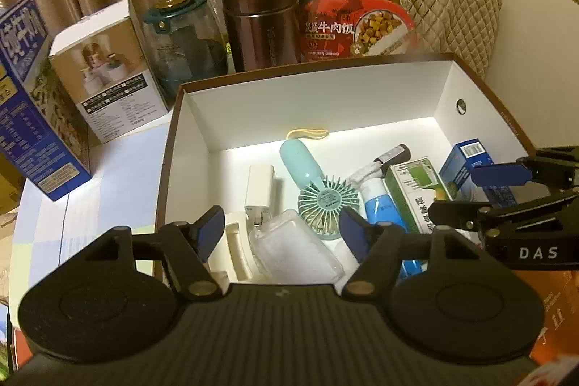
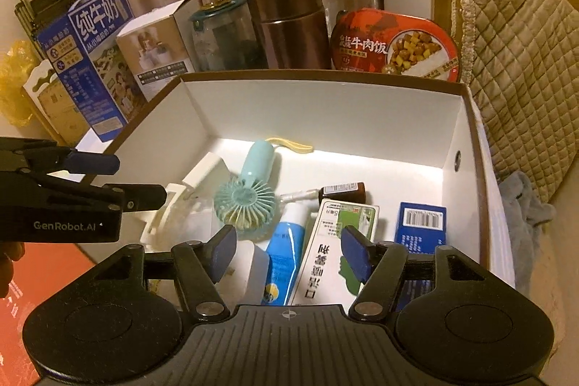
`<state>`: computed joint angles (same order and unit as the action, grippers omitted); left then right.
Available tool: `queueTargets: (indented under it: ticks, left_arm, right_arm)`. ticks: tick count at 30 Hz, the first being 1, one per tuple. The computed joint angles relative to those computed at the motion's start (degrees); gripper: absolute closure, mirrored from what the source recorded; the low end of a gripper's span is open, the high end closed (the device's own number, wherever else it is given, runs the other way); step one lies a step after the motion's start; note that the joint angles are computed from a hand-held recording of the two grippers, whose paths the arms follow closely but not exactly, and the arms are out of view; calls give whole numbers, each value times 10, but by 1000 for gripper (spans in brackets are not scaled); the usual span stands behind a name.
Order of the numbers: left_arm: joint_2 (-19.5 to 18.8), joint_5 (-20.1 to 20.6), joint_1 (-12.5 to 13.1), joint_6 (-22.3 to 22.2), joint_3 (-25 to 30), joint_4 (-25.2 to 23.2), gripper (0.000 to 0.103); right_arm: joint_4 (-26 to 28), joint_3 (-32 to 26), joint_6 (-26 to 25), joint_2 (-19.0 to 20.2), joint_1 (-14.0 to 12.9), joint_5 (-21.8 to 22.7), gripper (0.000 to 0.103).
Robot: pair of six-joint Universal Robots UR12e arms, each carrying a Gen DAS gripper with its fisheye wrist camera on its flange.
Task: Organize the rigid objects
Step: 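Withdraw both grippers from the brown box back over the mat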
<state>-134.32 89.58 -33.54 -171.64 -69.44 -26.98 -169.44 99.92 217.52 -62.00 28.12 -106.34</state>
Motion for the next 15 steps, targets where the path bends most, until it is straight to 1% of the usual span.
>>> queueTargets:
  ticks: [4,7,8,10,12,15]
  left_arm:
    - [14,15,-4,-13,-23,23,36]
    - [28,27,-8,-21,-47,47,35]
    - [33,35,-11,-22,-56,57,30]
    - [42,50,-15,-23,-74,78,24]
    - [55,53,-17,-28,-95,96,24]
    - [74,56,-18,-47,-123,109,24]
  right_arm:
    - [-14,11,0,-10,7,-6,38]
    - [-21,18,5,-18,14,-18,33]
    - [-25,21,6,-22,16,-22,31]
    - [-32,28,8,-28,21,-28,30]
    - [-34,35,12,-35,27,-37,29]
    - [-35,45,21,-46,35,-45,28]
